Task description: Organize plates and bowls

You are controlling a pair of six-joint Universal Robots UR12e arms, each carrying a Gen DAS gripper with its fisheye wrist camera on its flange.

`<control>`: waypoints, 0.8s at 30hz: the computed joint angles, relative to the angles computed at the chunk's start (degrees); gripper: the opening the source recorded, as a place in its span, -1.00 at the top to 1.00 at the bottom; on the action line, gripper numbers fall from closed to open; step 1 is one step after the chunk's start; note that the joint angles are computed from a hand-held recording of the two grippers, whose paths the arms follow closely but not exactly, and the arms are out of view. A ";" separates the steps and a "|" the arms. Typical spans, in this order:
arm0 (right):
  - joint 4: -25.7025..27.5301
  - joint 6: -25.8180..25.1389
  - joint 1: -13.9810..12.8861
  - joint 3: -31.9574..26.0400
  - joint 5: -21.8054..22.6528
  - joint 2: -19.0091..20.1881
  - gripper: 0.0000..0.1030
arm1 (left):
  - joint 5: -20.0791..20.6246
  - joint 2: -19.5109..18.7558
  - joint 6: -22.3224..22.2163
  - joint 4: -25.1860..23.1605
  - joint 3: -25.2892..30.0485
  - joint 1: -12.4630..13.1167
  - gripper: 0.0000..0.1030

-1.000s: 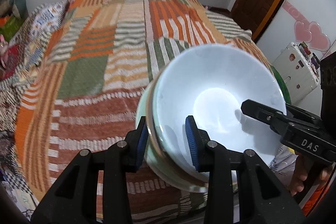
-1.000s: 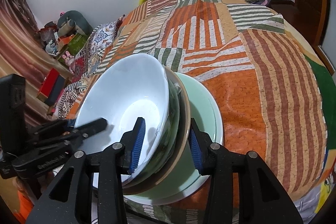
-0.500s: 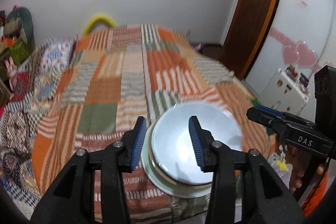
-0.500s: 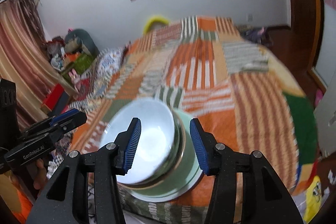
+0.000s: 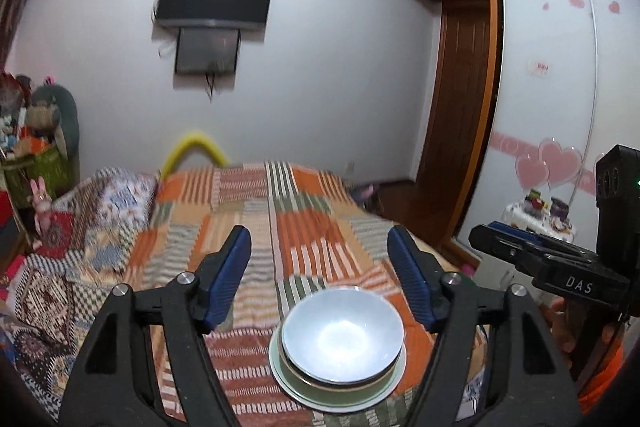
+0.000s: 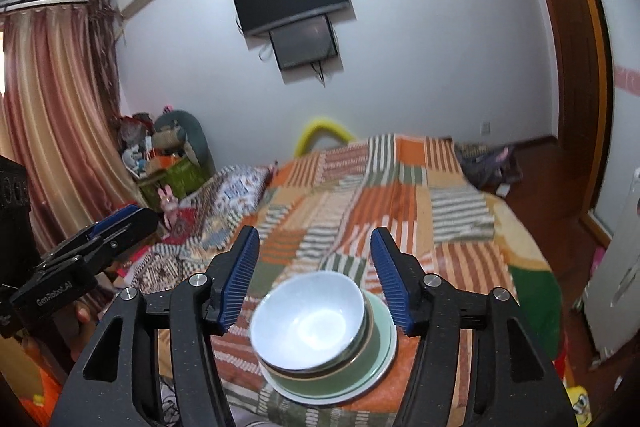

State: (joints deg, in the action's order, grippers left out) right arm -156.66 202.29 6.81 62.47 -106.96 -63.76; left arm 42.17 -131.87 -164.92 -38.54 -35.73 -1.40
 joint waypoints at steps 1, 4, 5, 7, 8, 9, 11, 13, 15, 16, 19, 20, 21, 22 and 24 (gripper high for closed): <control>-0.77 -0.49 0.19 0.08 -0.45 -0.05 -0.18 | -0.03 0.44 -0.56 1.88 -0.91 0.12 -0.41; -3.33 -2.42 0.80 0.34 -1.93 -0.12 -0.32 | -0.17 1.82 -2.24 6.41 -3.56 0.51 -0.89; -3.86 -2.90 0.99 0.32 -2.38 -0.05 -0.35 | -0.60 2.24 -3.62 8.49 -4.58 0.72 -0.90; -5.21 -4.06 1.40 0.28 -3.26 0.06 -0.46 | -0.64 2.81 -4.80 11.49 -5.93 0.97 -0.91; -5.73 -4.48 1.57 0.34 -3.53 0.07 -0.49 | -0.48 3.14 -4.92 12.42 -6.57 1.06 -0.92; -6.21 -4.82 1.63 0.39 -3.63 0.10 -0.53 | -0.22 3.52 -5.20 13.35 -7.31 1.13 -0.94; -6.99 -5.38 1.88 0.34 -4.00 0.19 -0.62 | -0.08 4.02 -5.62 14.29 -8.28 1.17 -0.98; -7.90 -6.00 2.04 0.07 -4.75 0.61 -0.74 | -0.30 4.11 -5.73 13.95 -8.46 1.30 -0.98; -8.42 -6.43 2.13 0.04 -5.29 0.85 -0.84 | -0.20 4.03 -5.99 13.64 -8.46 1.38 -0.99; -8.57 -6.45 2.26 0.02 -5.61 0.94 -0.94 | -0.29 3.90 -6.04 13.16 -8.25 1.47 -0.99; -9.64 -6.06 2.46 0.73 -6.12 0.81 -0.99 | -0.41 3.83 -6.04 12.04 -8.13 1.49 -0.99; -9.64 -5.97 2.46 0.85 -6.15 0.75 -0.99 | -0.35 3.88 -5.95 11.82 -8.22 1.51 -0.99; -9.60 -5.87 2.47 0.97 -6.26 0.69 -0.99 | -0.20 3.84 -5.89 11.63 -8.18 1.49 -0.99; -9.70 -5.75 2.56 1.24 -6.54 0.55 -0.99 | -0.15 4.00 -5.86 11.75 -8.54 1.50 -1.00; -9.86 -5.56 2.51 1.56 -6.67 0.41 -0.99 | -0.04 3.95 -5.91 11.73 -8.47 1.50 -1.00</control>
State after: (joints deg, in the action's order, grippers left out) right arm -166.52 196.73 9.32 64.03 -113.63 -63.34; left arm 42.13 -127.92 -170.83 -26.81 -44.20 0.09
